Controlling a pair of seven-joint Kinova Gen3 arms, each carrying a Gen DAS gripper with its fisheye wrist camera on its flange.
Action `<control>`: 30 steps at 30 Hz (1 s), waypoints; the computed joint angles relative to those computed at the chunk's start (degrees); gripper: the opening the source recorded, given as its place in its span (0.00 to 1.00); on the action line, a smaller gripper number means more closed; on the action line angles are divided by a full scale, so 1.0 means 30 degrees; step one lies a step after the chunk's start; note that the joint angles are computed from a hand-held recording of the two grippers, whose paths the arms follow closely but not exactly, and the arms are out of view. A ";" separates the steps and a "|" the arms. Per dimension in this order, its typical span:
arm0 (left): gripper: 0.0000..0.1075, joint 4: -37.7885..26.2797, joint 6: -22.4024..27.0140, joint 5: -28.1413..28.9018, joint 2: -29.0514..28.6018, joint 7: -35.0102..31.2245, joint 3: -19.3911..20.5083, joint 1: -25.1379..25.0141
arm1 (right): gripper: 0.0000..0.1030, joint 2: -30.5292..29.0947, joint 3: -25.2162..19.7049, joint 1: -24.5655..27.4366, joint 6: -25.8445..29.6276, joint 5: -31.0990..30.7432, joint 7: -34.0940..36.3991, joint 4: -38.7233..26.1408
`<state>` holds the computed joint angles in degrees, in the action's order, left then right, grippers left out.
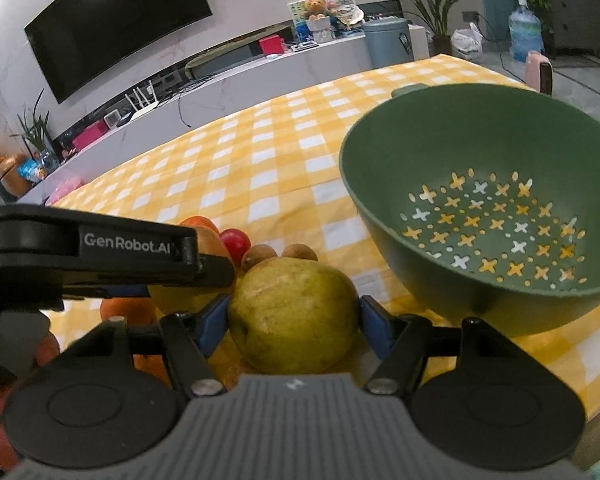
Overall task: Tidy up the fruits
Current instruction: 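Carry both pears over the green colander and release them inside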
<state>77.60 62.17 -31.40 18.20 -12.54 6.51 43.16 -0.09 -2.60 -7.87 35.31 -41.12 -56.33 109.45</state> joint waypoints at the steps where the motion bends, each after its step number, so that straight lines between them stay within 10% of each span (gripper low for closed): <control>1: 0.64 -0.0042 0.0124 -0.0124 -0.0073 0.0127 -0.0010 0.0133 | 0.64 -0.0062 0.0065 0.0062 0.0210 -0.0176 0.0274 -0.0005; 17: 0.64 -0.3084 0.3718 -0.2106 -0.0267 0.0924 0.0634 0.2019 | 0.64 -0.2047 0.3334 0.1570 0.5287 -0.5234 0.8806 -0.0109; 30: 0.65 -0.8277 0.2647 0.0162 0.2843 -0.4612 -0.0013 0.1993 | 0.64 0.2627 0.2761 0.5354 1.0561 -0.1600 1.1530 -0.7955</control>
<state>52.77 70.12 -30.91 26.73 -26.38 6.48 49.13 7.79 5.68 8.20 66.99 -45.92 -21.74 85.58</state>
